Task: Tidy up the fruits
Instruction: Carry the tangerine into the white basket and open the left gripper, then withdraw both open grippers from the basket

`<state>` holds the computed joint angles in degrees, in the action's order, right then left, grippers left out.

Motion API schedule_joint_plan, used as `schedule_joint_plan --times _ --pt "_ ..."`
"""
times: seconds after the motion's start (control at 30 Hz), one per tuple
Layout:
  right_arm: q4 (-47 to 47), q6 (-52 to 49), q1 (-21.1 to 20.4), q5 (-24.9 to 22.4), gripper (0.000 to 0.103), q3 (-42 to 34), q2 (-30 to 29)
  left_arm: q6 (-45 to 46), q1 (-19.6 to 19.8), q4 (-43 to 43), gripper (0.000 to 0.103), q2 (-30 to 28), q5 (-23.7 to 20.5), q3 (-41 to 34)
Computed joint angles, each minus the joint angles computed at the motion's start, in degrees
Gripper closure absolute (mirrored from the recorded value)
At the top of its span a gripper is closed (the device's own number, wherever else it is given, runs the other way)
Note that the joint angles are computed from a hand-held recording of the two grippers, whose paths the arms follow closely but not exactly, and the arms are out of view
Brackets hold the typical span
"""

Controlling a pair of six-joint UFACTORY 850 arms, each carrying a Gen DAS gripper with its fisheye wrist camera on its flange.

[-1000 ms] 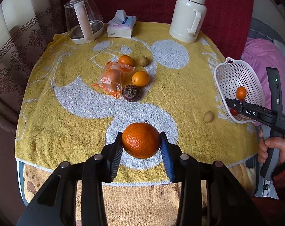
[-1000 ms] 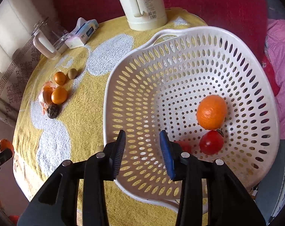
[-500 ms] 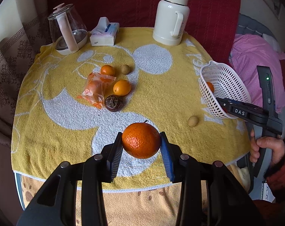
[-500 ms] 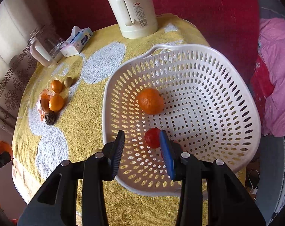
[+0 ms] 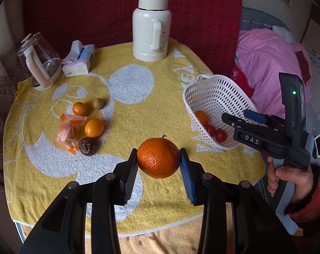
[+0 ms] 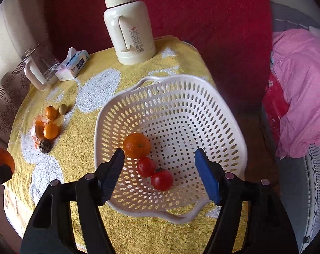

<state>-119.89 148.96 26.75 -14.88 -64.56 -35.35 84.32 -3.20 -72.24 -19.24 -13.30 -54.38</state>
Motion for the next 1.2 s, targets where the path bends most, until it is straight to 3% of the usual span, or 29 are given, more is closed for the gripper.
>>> schedule_joint_plan --times 0.37,0.47,0.57,0.8,0.83,0.9,0.93,0.97,1.2 --pt "16.27 -13.13 -0.71 -6.4 0.031 6.69 6.96 -4.02 -6.59 5.45 0.064 -6.82 -3.17 -7.7" --pt "18.13 -13.66 -0.99 -7.28 0.03 8.44 9.01 -6.49 -7.86 8.32 0.064 -9.11 -3.92 -10.28" --pt "19.1 -13.55 -0.83 -8.64 0.022 9.87 10.76 -8.28 -8.85 10.56 0.064 -10.96 -4.25 -12.16" --pt "20.83 -14.67 -0.67 -9.22 0.021 11.28 12.43 -11.8 -10.03 14.41 0.064 -13.64 -4.97 -14.58" --pt "21.29 -15.0 -0.69 -9.09 0.021 11.21 12.37 -12.98 -10.11 15.65 0.062 -13.88 -5.0 -14.82" --pt "21.87 -15.41 -0.65 -9.12 0.021 11.27 12.41 -12.18 -10.08 14.94 0.046 -13.78 -4.8 -14.65" --pt "22.02 -15.41 -0.61 -9.09 0.021 11.24 12.41 -10.61 -10.14 13.25 0.03 -13.34 -3.89 -14.09" --pt "21.98 -15.35 -0.61 -8.98 0.021 11.13 12.36 -7.77 -10.01 10.46 0.026 -12.89 -3.38 -13.59" --pt "21.21 -15.77 -0.14 -8.24 0.021 9.43 11.33 -8.49 -9.03 11.0 0.026 -12.36 -2.84 -13.33"
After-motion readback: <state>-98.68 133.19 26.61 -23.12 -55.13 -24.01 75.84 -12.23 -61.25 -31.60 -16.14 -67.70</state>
